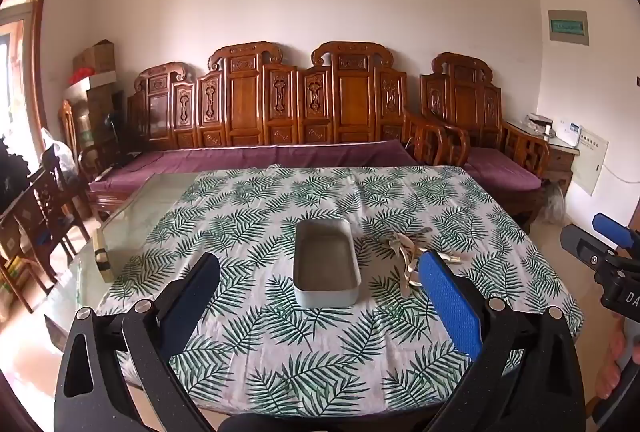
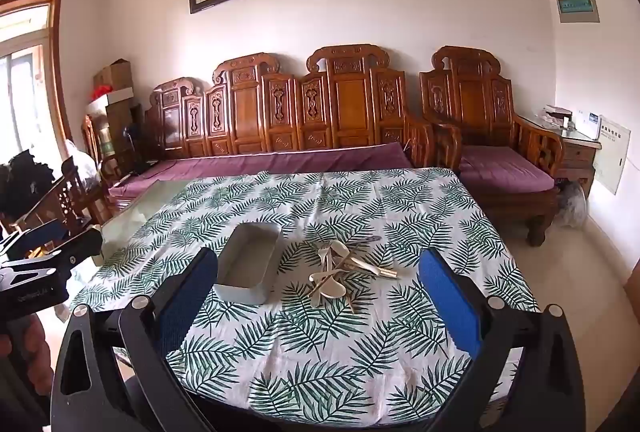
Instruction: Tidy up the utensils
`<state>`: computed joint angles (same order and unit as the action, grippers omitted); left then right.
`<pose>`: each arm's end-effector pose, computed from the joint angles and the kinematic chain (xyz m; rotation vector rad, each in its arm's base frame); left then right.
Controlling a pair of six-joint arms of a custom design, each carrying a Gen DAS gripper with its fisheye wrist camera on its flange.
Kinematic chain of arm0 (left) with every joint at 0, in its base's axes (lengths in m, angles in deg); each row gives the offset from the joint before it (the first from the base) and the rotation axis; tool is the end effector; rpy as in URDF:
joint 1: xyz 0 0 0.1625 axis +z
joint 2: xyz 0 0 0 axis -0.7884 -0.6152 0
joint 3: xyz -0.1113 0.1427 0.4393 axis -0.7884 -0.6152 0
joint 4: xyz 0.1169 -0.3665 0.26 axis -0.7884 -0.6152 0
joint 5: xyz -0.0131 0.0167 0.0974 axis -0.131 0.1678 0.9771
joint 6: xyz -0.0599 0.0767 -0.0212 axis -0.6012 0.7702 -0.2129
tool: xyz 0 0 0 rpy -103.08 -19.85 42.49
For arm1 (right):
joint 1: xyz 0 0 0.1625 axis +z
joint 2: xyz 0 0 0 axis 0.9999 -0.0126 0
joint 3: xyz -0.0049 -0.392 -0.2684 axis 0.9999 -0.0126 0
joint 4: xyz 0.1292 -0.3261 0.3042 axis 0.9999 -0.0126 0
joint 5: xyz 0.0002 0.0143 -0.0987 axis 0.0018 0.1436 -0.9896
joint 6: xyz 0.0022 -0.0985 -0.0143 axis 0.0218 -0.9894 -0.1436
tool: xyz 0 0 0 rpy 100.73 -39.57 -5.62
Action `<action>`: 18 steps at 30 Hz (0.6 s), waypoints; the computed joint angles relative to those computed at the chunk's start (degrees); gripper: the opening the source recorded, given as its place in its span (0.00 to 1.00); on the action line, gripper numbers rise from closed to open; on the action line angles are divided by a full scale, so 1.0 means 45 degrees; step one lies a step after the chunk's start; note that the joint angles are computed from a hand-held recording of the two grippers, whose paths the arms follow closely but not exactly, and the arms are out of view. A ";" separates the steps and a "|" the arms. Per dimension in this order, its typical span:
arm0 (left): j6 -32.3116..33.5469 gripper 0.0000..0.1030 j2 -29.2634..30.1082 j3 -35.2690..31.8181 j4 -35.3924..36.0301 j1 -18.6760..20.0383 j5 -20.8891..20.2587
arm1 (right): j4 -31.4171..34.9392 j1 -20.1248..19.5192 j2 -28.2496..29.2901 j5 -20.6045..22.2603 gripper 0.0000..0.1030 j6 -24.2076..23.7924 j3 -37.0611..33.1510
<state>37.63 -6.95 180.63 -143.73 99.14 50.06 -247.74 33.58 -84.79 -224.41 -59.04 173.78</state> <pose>-0.2739 -0.6029 0.4326 0.7107 2.1350 -1.1793 0.4430 -0.5729 0.2625 0.4568 -2.1431 1.3388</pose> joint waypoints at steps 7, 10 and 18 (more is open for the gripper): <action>-0.0004 0.93 -0.0091 0.0084 0.0028 -0.0050 -0.0116 | 0.0054 -0.0012 -0.0015 0.0008 0.98 0.0005 0.0000; -0.0272 0.93 -0.0028 -0.0085 0.0357 -0.0141 0.0054 | 0.0027 -0.0007 -0.0036 0.0015 0.98 0.0026 0.0031; -0.0176 0.93 0.0005 -0.0036 0.0219 -0.0072 -0.0005 | 0.0124 -0.0003 -0.0006 -0.0028 0.98 0.0037 -0.0032</action>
